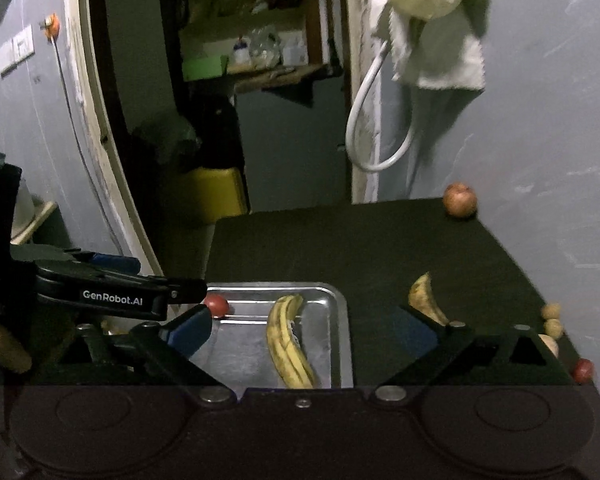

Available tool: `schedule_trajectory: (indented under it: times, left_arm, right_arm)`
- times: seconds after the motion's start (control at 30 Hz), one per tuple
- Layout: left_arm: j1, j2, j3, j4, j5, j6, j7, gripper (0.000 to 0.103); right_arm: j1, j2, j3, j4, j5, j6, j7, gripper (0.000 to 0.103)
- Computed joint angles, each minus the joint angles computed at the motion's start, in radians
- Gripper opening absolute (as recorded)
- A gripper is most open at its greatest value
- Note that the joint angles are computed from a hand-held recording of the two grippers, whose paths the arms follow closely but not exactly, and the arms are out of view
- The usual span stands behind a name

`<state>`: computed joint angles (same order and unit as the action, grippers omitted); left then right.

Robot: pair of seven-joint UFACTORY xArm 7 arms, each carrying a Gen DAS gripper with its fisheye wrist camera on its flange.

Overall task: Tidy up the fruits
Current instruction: 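Lift both tools away from the tray back over the table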

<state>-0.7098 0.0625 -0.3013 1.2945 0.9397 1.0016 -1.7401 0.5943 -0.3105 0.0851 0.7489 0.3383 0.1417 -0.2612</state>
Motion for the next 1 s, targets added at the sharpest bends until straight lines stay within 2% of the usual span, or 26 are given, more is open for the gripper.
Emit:
schedule_trajectory:
  times: [0.1,0.3,0.47,0.63,0.83,1.0]
  left_arm:
    - [-0.025,0.004,-0.017,0.038,0.013,0.051,-0.003,0.102]
    - [-0.097,0.034,-0.04,0.126,0.059,0.163,-0.003,0.102]
    - [-0.159,0.062,-0.044,0.193,0.077,0.205,-0.001,0.102]
    - [-0.236,0.108,-0.04,0.266,0.112,0.277,0.014,0.102]
    - [-0.314,0.152,-0.023,0.316,0.119,0.287,0.0,0.102]
    - [-0.359,0.193,-0.001,0.36,0.115,0.269,0.013,0.102]
  right_arm:
    - [-0.027,-0.108,0.011,-0.058,-0.015,0.003,0.043,0.102]
    - [-0.058,-0.345,0.001,-0.165,-0.057,0.08,0.135,0.102]
    - [-0.06,-0.565,-0.019,-0.269,-0.097,0.127,0.159,0.102]
    - [-0.081,-0.746,-0.027,-0.339,-0.128,0.219,0.188,0.102]
    - [-0.093,-0.914,-0.051,-0.397,-0.14,0.361,0.183,0.102]
    - [-0.141,-1.027,-0.05,-0.443,-0.139,0.452,0.196,0.102]
